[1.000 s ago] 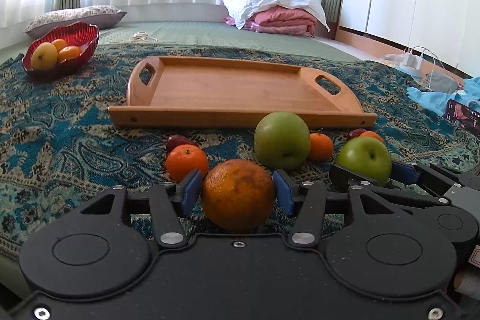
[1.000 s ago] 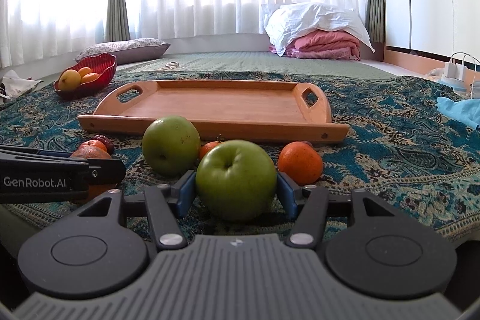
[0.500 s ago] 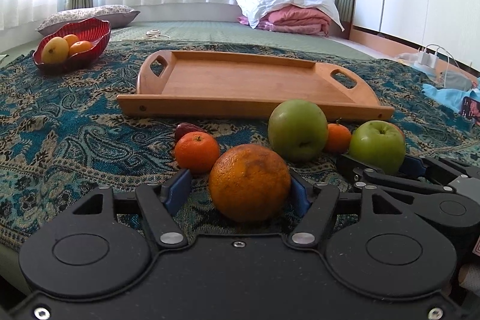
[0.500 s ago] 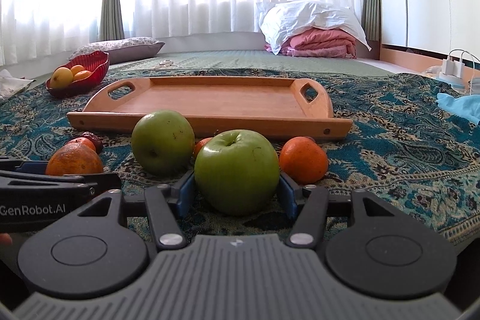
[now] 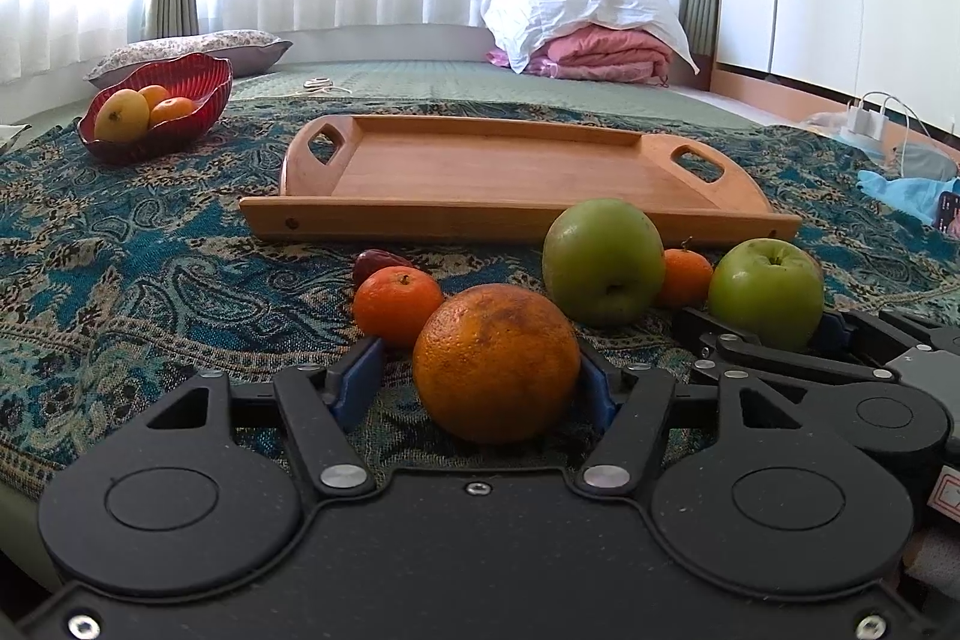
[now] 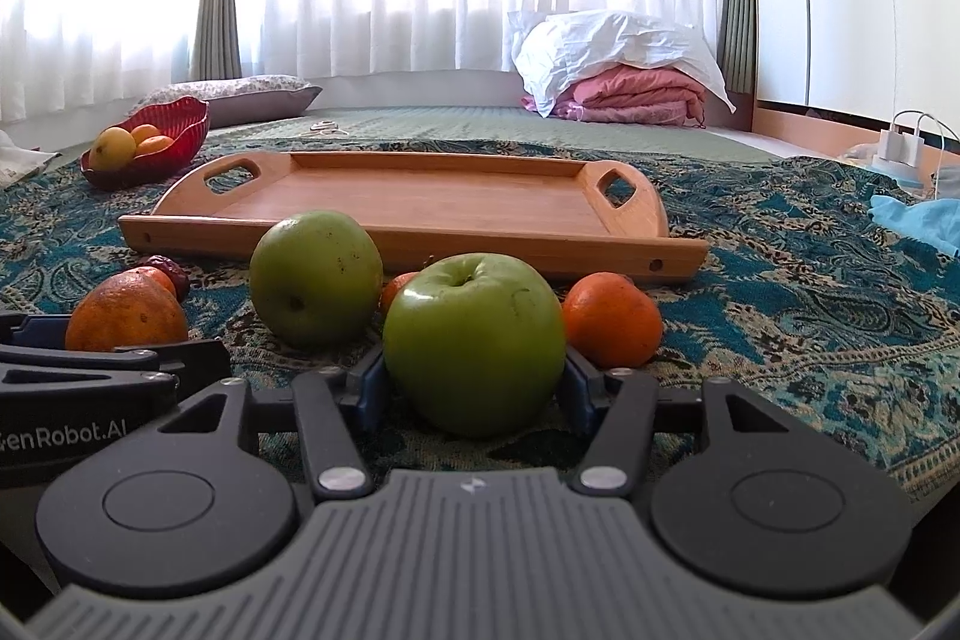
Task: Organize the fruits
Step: 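Lift the apple with the right tool while the left tool carries the orange over the tray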
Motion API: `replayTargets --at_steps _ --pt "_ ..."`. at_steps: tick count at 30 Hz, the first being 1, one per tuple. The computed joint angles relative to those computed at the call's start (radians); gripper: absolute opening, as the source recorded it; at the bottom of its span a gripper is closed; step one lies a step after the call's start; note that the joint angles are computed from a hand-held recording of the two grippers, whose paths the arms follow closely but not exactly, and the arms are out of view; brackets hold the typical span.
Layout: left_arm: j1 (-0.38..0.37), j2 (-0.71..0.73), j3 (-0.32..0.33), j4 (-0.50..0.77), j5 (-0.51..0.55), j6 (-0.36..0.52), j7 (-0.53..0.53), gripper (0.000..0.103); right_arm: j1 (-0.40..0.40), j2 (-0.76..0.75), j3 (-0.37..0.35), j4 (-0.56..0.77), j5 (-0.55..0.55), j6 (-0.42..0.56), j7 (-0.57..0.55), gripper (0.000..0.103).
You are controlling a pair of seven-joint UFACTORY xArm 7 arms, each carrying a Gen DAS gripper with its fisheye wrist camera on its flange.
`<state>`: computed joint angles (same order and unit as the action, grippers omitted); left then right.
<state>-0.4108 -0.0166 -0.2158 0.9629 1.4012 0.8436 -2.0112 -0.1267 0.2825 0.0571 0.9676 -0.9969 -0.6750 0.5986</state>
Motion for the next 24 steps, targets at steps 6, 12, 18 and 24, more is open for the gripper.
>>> replayTargets --at_steps 6,12,18,24 --pt "0.007 -0.006 0.003 -0.008 0.018 -0.043 -0.009 0.05 0.01 0.006 0.002 -0.008 0.039 -0.005 -0.038 0.064" --pt "0.006 -0.003 0.002 -0.005 0.015 -0.04 -0.001 0.049 0.01 0.011 0.005 -0.01 0.052 -0.012 -0.053 0.064" --pt "0.005 -0.004 0.001 -0.005 0.021 -0.034 -0.002 0.049 0.012 0.016 0.006 -0.02 0.086 -0.029 -0.076 0.063" --pt "-0.012 -0.01 -0.017 -0.005 0.063 0.026 -0.002 0.048 -0.008 0.017 0.015 -0.016 0.072 -0.045 0.017 0.059"
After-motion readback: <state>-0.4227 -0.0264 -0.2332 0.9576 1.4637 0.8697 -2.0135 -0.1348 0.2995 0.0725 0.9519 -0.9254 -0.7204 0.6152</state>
